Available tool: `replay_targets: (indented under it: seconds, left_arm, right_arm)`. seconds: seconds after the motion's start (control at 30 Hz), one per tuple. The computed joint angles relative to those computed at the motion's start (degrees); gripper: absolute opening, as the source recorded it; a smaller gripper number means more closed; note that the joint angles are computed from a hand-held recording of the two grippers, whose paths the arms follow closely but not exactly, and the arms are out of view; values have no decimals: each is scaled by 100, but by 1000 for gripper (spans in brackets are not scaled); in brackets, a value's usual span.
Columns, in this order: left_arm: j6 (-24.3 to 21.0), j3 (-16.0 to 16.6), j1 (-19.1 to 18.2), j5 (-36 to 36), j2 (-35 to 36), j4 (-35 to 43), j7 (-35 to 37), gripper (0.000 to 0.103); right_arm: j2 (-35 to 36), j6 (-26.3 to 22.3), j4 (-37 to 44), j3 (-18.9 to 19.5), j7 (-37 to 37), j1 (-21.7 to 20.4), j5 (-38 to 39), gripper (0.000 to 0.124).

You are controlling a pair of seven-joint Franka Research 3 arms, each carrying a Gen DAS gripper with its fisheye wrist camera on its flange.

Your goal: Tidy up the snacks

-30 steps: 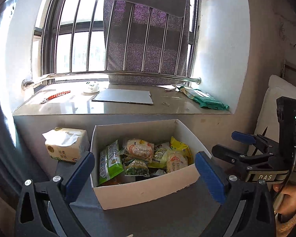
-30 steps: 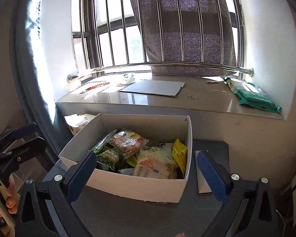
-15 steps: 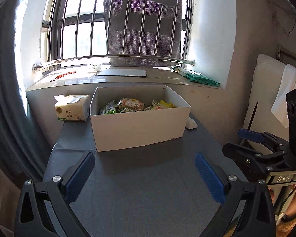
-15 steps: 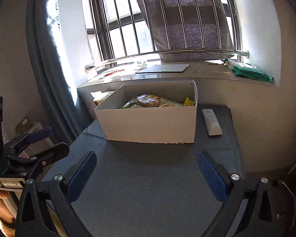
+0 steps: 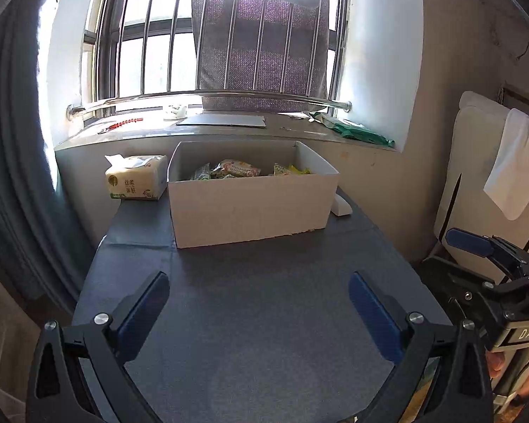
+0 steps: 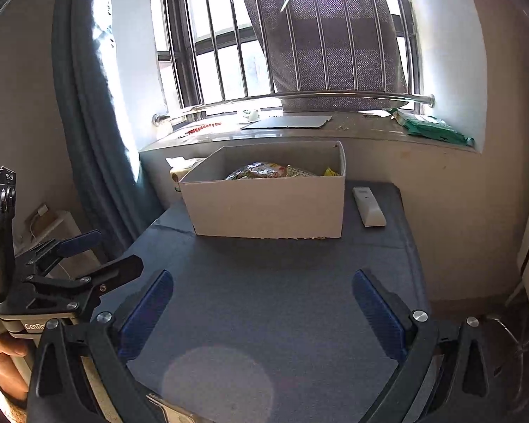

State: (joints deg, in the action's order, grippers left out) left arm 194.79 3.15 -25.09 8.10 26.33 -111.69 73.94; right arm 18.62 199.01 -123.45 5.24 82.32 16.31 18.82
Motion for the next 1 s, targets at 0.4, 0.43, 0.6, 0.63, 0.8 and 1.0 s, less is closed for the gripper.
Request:
replay_targets:
  seconds: [0.4,0.43,0.6,0.63,0.8,1.0]
  left_arm:
    - [-53,89,-119,-59,46,52,60,103]
    - [-59,92,-122,-54,52,58,55,103]
    - [-97,46,-64,-1,79,84,15,103]
    - [-99,31,-46,17,86,85,0,103]
    - [-182,-29,23,119,136,139,-81,103]
    - [-229,-74,80,251,164,175,-187,103]
  right_arm:
    - [38,-39,22,5,-43,17,3,103]
    - [39,-27,16,21,-30,-4,-13,103]
    - [57,-46,14,-6,-28,20,3,103]
    - [59,-46,6,-6,-27,21,5,103]
    - [100,-105,34,14,-11,-6,-19,103]
    - [81,-108,11,-13,-32,34,19,103]
